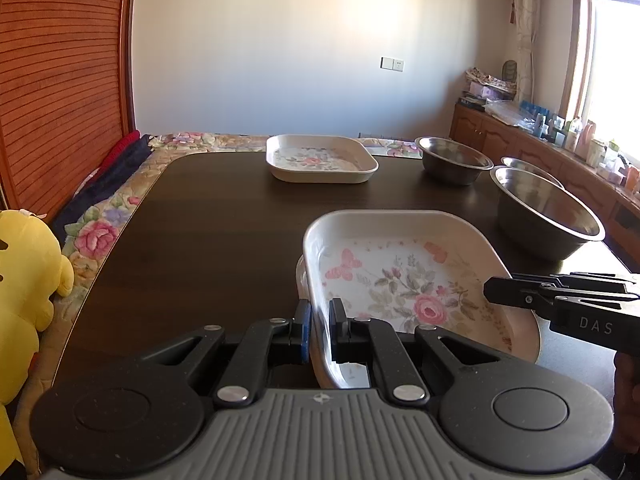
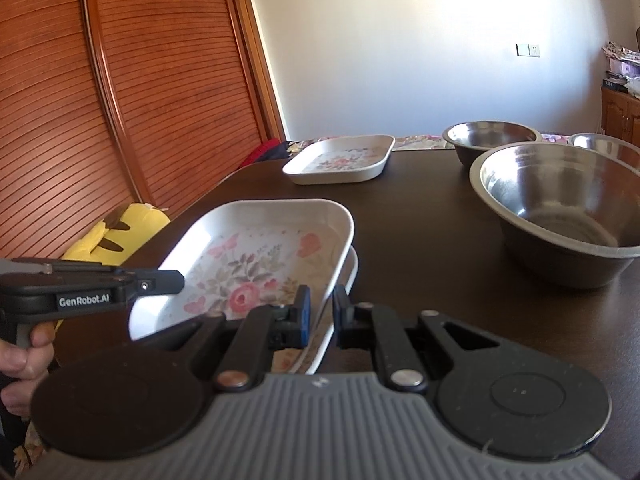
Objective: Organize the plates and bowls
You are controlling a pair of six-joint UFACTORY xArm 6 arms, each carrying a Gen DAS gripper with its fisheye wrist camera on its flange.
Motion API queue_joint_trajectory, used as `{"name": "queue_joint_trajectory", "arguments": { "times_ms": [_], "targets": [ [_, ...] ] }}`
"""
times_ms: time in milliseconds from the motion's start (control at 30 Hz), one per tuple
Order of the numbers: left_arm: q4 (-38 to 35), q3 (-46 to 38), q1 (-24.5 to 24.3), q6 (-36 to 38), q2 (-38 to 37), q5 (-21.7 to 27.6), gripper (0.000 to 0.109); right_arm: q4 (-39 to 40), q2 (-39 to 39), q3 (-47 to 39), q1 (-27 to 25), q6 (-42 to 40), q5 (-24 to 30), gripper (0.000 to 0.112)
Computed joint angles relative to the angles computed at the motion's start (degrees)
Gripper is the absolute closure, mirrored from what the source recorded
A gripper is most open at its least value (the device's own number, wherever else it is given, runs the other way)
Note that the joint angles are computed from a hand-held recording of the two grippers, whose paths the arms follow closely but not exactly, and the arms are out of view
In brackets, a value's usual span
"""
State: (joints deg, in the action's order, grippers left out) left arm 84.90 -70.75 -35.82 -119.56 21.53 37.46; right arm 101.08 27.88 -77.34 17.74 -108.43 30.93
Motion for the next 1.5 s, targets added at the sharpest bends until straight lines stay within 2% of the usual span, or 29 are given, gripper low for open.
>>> {"name": "queue_joint_trajectory", "arguments": {
  "times_ms": [833,1133,1500],
  "targets": [
    [0.92,0.28,-0.61,-1.41,-0.13,1.26,0.098,2.19,0.38,0.14,-0.03,-2.17,-0.38,0.098],
    [2.06,0.86,-1.53,-2.1,-1.38,2.47,0.098,5.35,-1.21,1.55,-0.27,-5.72,0.24,0.098],
    [1.13,-1.15,-0.17,2.26,-0.85,2.16,0.08,6.4,-2.31,1.9,-0.46,-7.06,0.65,0.098]
  ]
}}
